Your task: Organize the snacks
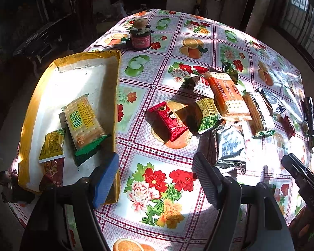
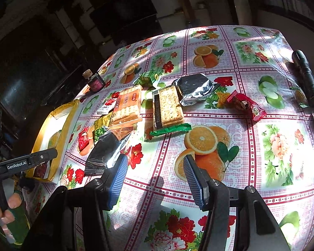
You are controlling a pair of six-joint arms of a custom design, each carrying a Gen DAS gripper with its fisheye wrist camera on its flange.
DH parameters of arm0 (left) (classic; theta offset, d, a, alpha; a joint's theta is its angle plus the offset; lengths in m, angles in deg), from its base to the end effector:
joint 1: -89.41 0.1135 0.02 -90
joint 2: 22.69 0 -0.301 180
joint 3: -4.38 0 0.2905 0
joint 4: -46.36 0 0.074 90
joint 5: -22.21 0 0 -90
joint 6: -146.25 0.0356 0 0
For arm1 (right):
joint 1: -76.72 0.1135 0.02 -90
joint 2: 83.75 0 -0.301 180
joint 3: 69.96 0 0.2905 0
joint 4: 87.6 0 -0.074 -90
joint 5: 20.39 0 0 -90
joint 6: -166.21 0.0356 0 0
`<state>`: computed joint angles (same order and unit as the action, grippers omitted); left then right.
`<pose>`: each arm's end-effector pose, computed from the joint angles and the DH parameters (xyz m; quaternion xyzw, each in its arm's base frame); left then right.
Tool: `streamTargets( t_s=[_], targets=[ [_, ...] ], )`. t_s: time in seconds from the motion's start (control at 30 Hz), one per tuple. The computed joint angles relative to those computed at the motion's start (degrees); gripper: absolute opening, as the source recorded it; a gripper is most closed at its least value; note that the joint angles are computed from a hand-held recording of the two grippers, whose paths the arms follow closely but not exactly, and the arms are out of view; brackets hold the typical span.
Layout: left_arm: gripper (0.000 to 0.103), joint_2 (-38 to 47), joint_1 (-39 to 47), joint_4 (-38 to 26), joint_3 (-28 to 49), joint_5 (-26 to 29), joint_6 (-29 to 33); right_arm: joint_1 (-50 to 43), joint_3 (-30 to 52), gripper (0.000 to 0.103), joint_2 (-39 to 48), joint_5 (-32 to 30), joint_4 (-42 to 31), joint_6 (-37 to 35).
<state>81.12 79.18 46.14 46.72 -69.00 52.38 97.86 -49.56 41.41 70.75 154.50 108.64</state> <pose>0.2782 -0.0494 0.0541 0.0512 0.9682 -0.0199 0.2439 0.1867 0.0714 0.0044 0.0941 0.9110 0.1728 0.3625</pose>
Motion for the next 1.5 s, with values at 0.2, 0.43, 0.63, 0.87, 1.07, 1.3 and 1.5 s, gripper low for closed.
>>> streamTargets(
  t_s=[0.2,0.43,0.63,0.87,1.07,1.3,1.5],
  targets=[
    [0.073,1.56,-1.68,-0.81,1.84,-1.15,-1.51,-1.59,0.47,0.060,0.68,-1.34,0.22,-0.89],
    [0.073,3.47,-2.11,-1.62,3.83,-1.50,-2.14,-3.01,2.24,0.060,-1.07,-2.23,-3.79,-2.48],
    [0.073,4.56,-3.65,-1.66,5.06,-3.27,-2.86,-2.73,3.70,0.062,-3.30,-1.74,-7.92,-3.41],
    [0.074,6.28,-5.89,0.81,5.59,-7.63,-3.31,-0.85,7.28,0.068,-7.60,4.08,-19.25,-6.34],
    [0.074,12.14,-4.20,-0.92,10.14,-5.69,-3.98,-2.52,12.89,0.071,-7.40,4.05,-28.01,-9.01],
    [0.074,16.82,-2.85,-4.58,15.93,-3.42,-5.80,-4.67,19.83,0.073,-4.69,1.89,-34.82,-10.81],
    [0.074,20.07,-2.09,-7.26,20.43,-2.63,-7.24,-5.13,24.08,0.075,-1.82,0.84,-37.00,-10.73]
  ],
)
